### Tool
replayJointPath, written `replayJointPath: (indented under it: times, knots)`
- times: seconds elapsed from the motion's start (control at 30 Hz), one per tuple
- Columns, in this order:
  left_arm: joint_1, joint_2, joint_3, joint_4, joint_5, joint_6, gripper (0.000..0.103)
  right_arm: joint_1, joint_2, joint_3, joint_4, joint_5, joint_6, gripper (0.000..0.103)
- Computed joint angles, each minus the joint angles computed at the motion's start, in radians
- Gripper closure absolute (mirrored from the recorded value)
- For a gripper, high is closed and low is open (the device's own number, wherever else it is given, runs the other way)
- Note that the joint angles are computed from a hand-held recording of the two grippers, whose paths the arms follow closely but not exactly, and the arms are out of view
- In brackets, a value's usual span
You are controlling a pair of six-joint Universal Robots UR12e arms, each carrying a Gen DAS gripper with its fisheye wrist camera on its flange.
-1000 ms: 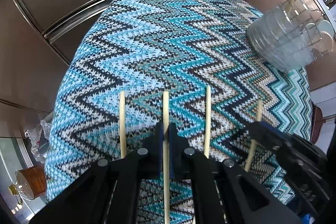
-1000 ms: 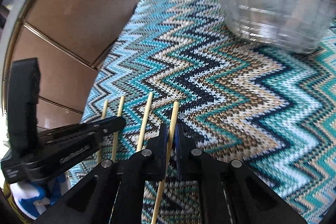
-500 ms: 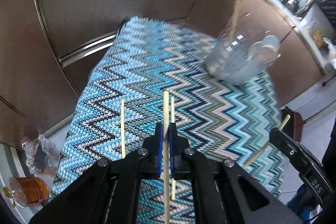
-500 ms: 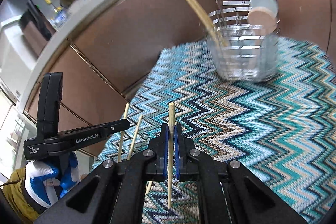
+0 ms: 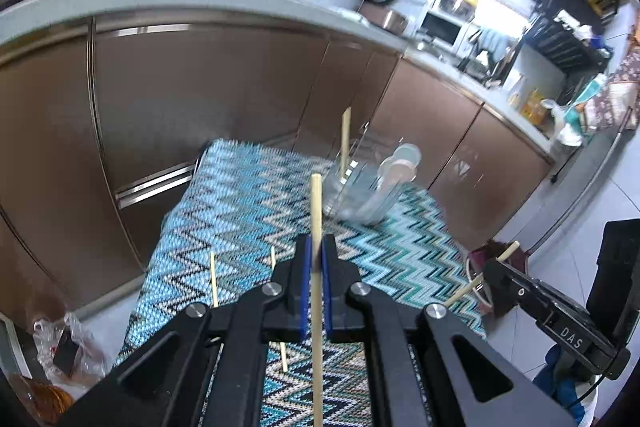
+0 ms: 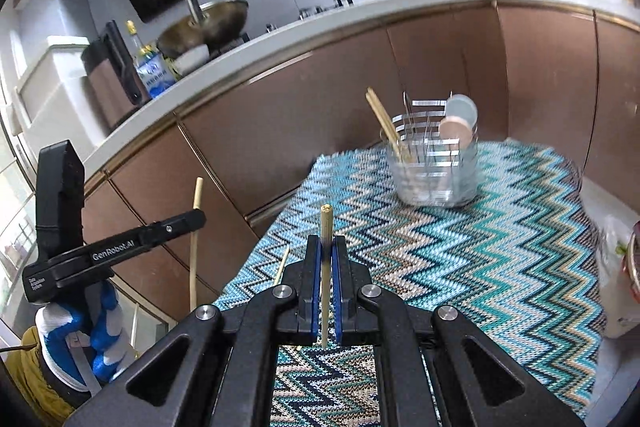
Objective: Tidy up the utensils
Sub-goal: 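Lift both held chopsticks and carry them over the holder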
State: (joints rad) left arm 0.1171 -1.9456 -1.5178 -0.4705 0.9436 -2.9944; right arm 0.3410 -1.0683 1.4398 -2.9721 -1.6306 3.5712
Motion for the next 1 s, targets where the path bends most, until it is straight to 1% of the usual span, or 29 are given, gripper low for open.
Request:
replayJointPath:
  times: [0.23, 0.3, 0.4, 0.53, 0.57, 0.6, 0.67, 0.83, 0.93, 1.0]
  knots:
    - [0.003, 0.007, -0.011, 0.158, -0.049, -0.061, 0.098, 0.004, -0.019, 0.003, -0.063, -0.055, -0.039, 0.098]
    - [-0.003, -0.006, 0.008, 0.199, -0.055, -0.083, 0.098, 0.000, -0.015, -0.010, -0.079, -0.066, -0.050, 0.098]
    - [-0.014, -0.034, 0.054, 0.220, -0.067, -0.115, 0.098, -0.007, -0.005, -0.038, -0.090, -0.086, -0.073, 0.098]
    - [-0.038, -0.095, 0.148, 0.254, -0.067, -0.173, 0.098, -0.021, 0.017, -0.085, -0.107, -0.101, -0.108, 0.098]
    - [-0.044, -0.119, 0.182, 0.272, -0.077, -0.202, 0.098, -0.028, 0.027, -0.103, -0.113, -0.101, -0.119, 0.098]
    - [-0.051, -0.139, 0.213, 0.284, -0.073, -0.221, 0.098, -0.032, 0.034, -0.115, -0.116, -0.101, -0.127, 0.098]
    - [-0.068, -0.176, 0.268, 0.307, -0.056, -0.250, 0.098, -0.045, 0.051, -0.146, -0.124, -0.100, -0.148, 0.098]
    - [-0.108, -0.284, 0.427, 0.312, -0.022, -0.301, 0.098, -0.077, 0.094, -0.216, -0.142, -0.088, -0.178, 0.098]
    - [-0.128, -0.354, 0.526, 0.318, -0.001, -0.343, 0.098, -0.102, 0.127, -0.262, -0.146, -0.057, -0.181, 0.098]
    - [-0.141, -0.401, 0.594, 0.329, 0.015, -0.374, 0.098, -0.112, 0.149, -0.287, -0.144, -0.050, -0.193, 0.098]
